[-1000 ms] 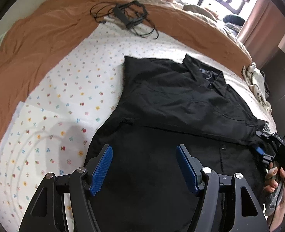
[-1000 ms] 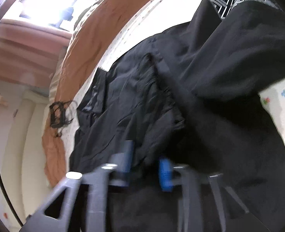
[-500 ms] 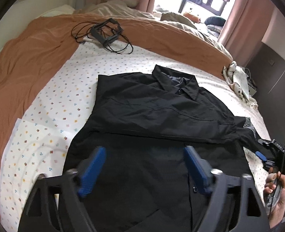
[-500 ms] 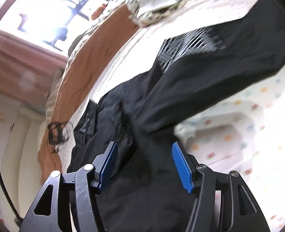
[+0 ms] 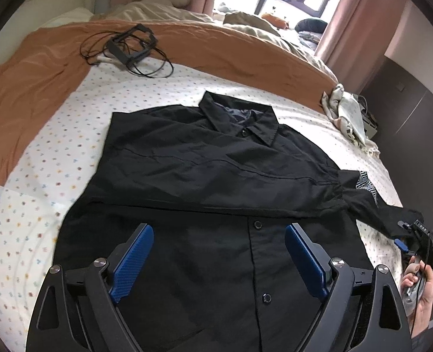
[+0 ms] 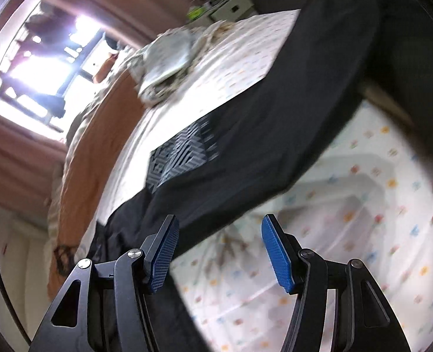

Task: Fold large clothes
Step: 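Fold the printed sleeve across the shirt body with the right gripper, release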

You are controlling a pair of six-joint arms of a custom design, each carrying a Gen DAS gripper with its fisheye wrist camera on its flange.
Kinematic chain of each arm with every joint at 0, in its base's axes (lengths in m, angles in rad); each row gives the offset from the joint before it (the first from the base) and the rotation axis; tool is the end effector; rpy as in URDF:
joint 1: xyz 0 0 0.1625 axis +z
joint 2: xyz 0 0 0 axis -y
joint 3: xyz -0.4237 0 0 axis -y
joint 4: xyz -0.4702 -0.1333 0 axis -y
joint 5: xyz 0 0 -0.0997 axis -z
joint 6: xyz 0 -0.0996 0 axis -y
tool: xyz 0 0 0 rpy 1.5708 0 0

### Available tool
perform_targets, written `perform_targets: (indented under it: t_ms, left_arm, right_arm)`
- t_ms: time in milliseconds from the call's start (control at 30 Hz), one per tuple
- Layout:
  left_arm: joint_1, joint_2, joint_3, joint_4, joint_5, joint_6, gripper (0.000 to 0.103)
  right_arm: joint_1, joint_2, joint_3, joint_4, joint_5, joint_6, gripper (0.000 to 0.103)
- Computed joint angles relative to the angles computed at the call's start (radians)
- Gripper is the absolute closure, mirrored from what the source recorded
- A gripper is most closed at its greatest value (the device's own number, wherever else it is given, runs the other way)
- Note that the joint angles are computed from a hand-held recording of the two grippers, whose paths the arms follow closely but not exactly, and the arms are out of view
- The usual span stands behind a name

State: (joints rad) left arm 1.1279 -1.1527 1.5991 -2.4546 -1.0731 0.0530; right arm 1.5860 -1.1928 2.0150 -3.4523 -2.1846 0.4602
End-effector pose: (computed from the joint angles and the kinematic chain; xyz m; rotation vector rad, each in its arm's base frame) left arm -0.1467 -0.7312 0.3097 0.5056 2.6073 -0.7087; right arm 0.0850 -0.5950 0.2589 -0.9546 -2.2209 1.5297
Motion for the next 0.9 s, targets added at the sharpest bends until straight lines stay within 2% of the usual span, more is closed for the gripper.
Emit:
perform_targets:
  t_ms: [367,500,533,600,633,700,800,900]
  left_arm:
    - [0.036,0.061,-0.024,-0.008,-0.025,-0.011,0.012]
    - [0.049,0.074,-0.034,-0.002,-0.024,-0.015,0.012]
    - [0.051,0.074,-0.034,-0.001,-0.024,-0.016,0.012]
    - [0.055,0.07,-0.035,0.001,-0.026,-0.016,0.012]
    - [0.057,0.068,-0.036,0.001,-0.027,-0.011,0.012]
    - [0.059,0.061,-0.034,-0.004,-0.017,0.0,0.012]
    - [0.066,0.049,-0.036,0.001,-0.021,-0.014,0.012]
    - [0.07,0.027,-0.029,0.004,-0.033,-0.019,0.012]
  right_arm:
    - [-0.056,-0.056,0.029,-0.012,-0.098,-0.06,0.044]
    - [-0.074,-0.059,0.031,-0.014,-0.108,-0.037,0.044]
    - [-0.08,-0.057,0.03,-0.031,-0.104,-0.041,0.047]
    - [-0.082,-0.035,0.013,-0.095,-0.131,-0.098,0.078]
    - [-0.082,-0.031,0.006,-0.103,-0.138,-0.119,0.098]
    - [-0.077,-0.033,0.013,-0.163,-0.091,-0.14,0.098]
    - [-0.012,0.013,-0.029,-0.266,-0.127,-0.275,0.098]
    - [0.04,0.043,-0.055,-0.34,-0.08,-0.343,0.098]
